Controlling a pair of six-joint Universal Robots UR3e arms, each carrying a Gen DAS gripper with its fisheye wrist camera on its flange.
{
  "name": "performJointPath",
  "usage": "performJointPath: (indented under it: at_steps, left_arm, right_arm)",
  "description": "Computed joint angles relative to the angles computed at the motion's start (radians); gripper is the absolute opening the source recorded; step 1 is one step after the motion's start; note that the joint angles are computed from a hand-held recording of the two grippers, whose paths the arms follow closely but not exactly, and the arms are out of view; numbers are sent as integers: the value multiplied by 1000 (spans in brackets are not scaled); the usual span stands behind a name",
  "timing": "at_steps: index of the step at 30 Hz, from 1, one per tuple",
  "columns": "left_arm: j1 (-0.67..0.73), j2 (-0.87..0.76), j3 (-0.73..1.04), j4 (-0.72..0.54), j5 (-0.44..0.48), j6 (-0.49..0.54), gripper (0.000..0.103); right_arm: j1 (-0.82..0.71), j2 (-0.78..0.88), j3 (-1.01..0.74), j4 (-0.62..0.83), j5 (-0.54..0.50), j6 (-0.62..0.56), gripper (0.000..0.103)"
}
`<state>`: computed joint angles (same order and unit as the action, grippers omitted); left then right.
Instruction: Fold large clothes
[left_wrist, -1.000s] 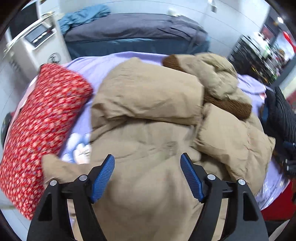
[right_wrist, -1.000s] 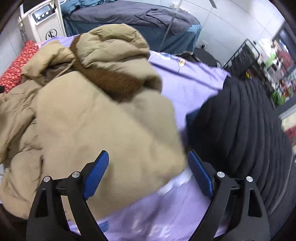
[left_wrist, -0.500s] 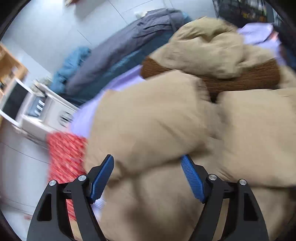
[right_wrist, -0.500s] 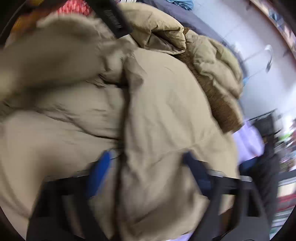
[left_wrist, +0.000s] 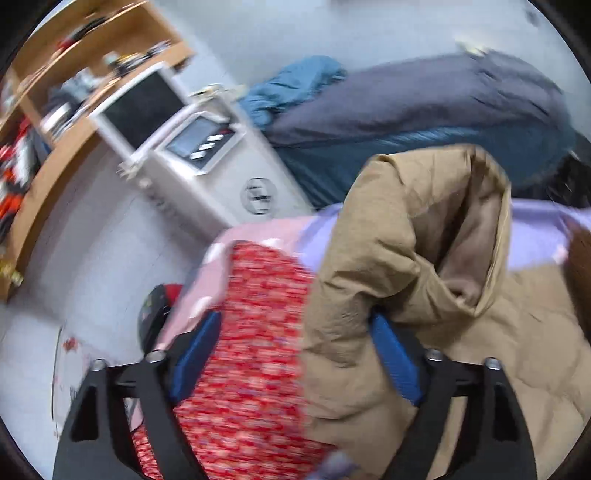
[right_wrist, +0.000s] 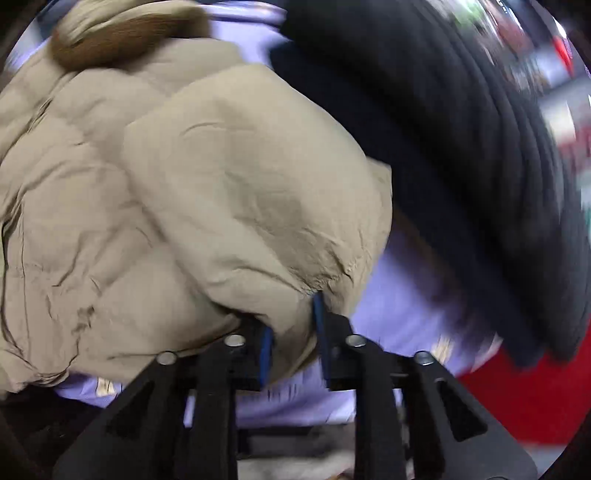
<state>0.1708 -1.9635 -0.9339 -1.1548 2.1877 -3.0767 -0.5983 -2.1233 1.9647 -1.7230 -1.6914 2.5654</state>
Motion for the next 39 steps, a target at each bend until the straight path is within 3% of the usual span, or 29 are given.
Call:
performJointPath:
  at_steps: [4, 6, 9, 11, 14, 15, 18, 20, 23, 25, 28, 31, 34, 35, 39]
  left_arm:
    - [146, 72, 0, -52, -29, -41, 93]
    - [215, 116, -42, -54, -26, -38, 92]
    - [309, 216, -147, -63, -76, -21, 92]
    - [379, 317, -246, -76, -153, -5, 92]
    - [448, 451, -377, -98, -217, 29, 92]
    - [499, 518, -422, -130, -279, 47, 92]
    - [687, 697, -499, -285, -549, 121, 92]
    - [834, 836, -544, -427, -744, 253, 92]
    - [867, 968, -591, -576, -818, 406, 92]
    - [873, 1047, -591, -749, -868, 535, 92]
    - [854, 1153, -610, -917, -888, 661, 92]
    - [735, 1204, -666, -945, -852, 604, 92]
    - [625, 1201, -750, -888, -826, 458, 89]
    - [579, 1190, -786, -839, -803, 413, 84]
    - [293, 1075, -850, -619, -637, 193, 36]
  right_arm:
    - [-162, -83, -4, 149, 27, 2, 41]
    - [-270, -110, 2, 187, 24, 25, 77]
    - [-539, -131, -96, 397, 129, -29, 81]
    - [-573, -160, -150, 465, 176, -114, 81]
    - [-464, -223, -239, 486, 251, -221, 81]
    - [-387, -219, -265, 479, 264, -235, 82]
    - [-275, -140, -368, 585, 353, -277, 82]
    - [-154, -22, -434, 698, 405, -304, 82]
    - [32, 74, -443, 747, 461, -301, 82]
    - [157, 140, -431, 798, 490, -308, 82]
    - [302, 143, -326, 724, 485, -239, 82]
    - [399, 205, -274, 706, 488, -219, 82]
    - [462, 252, -242, 714, 510, -230, 82]
    - [483, 272, -223, 707, 525, -224, 82]
    - [600, 333, -171, 580, 535, -138, 82]
